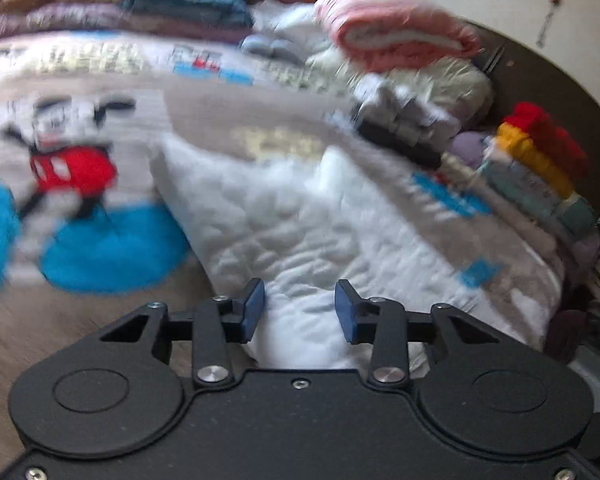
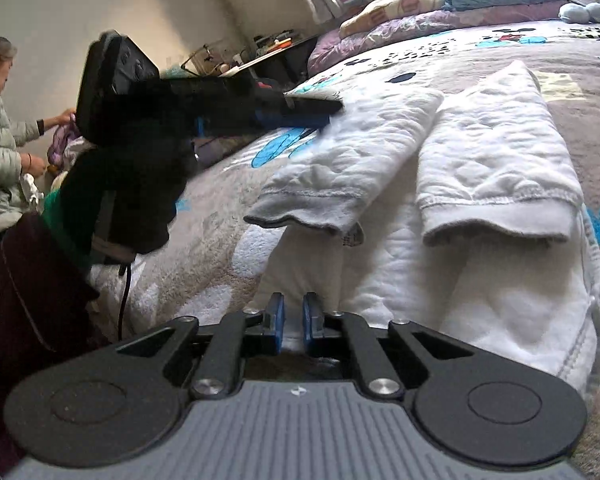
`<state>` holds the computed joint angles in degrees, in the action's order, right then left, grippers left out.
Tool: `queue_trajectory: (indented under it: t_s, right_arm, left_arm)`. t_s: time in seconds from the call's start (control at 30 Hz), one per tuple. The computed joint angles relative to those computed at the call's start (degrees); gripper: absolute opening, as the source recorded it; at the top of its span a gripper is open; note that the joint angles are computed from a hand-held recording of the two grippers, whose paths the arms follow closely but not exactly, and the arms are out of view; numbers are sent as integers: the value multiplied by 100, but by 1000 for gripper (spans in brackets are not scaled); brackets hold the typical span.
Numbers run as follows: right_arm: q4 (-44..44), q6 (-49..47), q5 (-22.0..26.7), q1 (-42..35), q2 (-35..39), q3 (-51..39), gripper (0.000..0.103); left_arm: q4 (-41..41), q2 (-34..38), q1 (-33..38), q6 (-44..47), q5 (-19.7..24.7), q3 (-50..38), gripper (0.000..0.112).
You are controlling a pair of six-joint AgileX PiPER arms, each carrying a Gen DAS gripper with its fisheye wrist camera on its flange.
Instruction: Fold clothes
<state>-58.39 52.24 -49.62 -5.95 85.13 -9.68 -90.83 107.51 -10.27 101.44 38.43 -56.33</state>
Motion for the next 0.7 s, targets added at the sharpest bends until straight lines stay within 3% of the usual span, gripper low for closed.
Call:
queue_trajectory:
  t_s: [0.07, 0.13, 0.33, 0.47, 0.6, 0.67, 0.7]
  right_arm:
    - [2, -169, -291, -214, 167, 127, 3]
    - [25, -214, -543, -359, 418, 134, 1]
    - [234, -371, -593, -338, 386, 257, 0]
    - [347, -338, -81, -68, -163, 320, 0]
    - [319, -201, 89, -107, -418, 359, 2]
    - [311, -12, 455, 82, -963, 446, 12]
    - [358, 90, 749, 272, -1333, 470, 12]
  left_arm:
    - [-560, 82, -190, 475, -200, 152, 37]
    - [-609, -1, -148, 422, -168, 225, 37]
    - [-188, -607, 200, 402, 130, 645, 37]
    - [52, -935, 160, 1110, -19, 957, 37]
    - [-421, -554, -307, 1649, -510, 931, 37]
    - [-219, -542, -207, 1430, -293, 865, 37]
    - [24, -542, -98, 1149, -107, 791, 37]
